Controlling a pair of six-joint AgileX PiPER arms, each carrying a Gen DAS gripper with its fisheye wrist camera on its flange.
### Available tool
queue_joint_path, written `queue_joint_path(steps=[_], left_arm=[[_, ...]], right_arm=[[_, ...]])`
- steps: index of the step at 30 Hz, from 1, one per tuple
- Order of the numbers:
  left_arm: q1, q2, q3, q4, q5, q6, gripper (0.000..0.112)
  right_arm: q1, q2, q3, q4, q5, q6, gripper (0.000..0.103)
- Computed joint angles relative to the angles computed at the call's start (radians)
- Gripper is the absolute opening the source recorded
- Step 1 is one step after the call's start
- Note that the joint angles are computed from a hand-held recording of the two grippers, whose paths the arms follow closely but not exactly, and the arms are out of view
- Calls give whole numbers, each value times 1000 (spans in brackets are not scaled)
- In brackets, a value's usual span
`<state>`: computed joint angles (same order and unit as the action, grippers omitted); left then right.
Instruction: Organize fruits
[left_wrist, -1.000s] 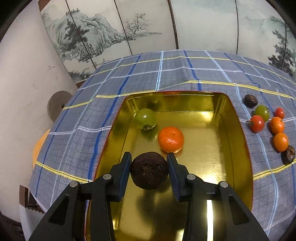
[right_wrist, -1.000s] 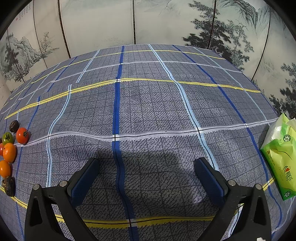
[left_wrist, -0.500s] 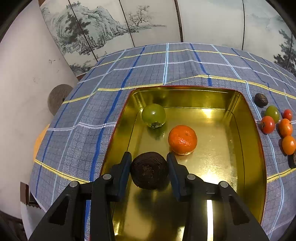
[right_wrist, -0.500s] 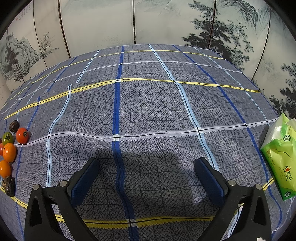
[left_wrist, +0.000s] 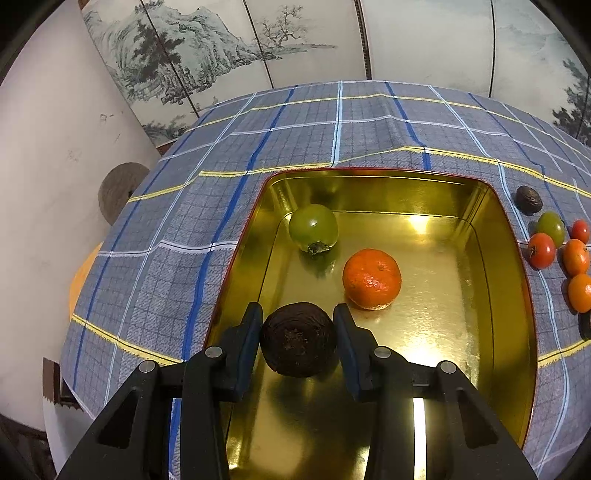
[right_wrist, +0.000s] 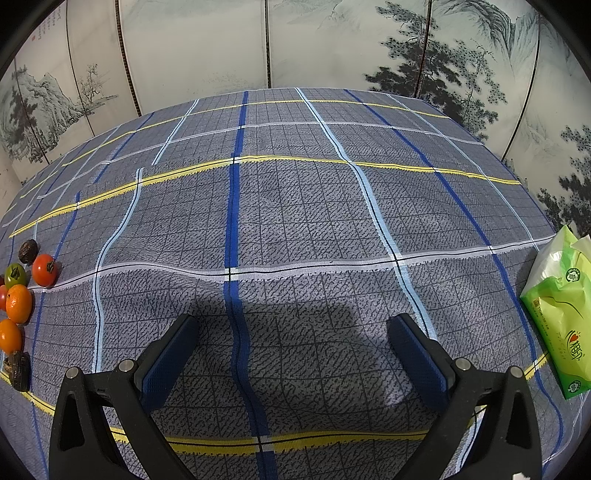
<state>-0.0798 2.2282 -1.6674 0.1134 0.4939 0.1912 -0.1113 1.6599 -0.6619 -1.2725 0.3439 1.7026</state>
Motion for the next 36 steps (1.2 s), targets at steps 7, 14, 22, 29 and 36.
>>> queue_joint_path(steps=[7, 14, 22, 29, 36], left_arm=[[-10, 1, 3, 55, 1, -44, 42], [-5, -16, 24, 65, -29, -73, 61], [-4, -50, 76, 62, -67, -93, 65], [9, -129, 185, -7, -141, -67, 66], [41, -273, 364, -340, -227, 203, 66]], right_arm=[[1, -1, 1, 0, 0, 0, 103], [0, 1, 0, 0, 0, 0, 103], [1, 1, -2, 4, 1, -3, 103], [3, 2, -3, 8, 3, -5, 103], [8, -3, -2, 6, -7, -21, 103]])
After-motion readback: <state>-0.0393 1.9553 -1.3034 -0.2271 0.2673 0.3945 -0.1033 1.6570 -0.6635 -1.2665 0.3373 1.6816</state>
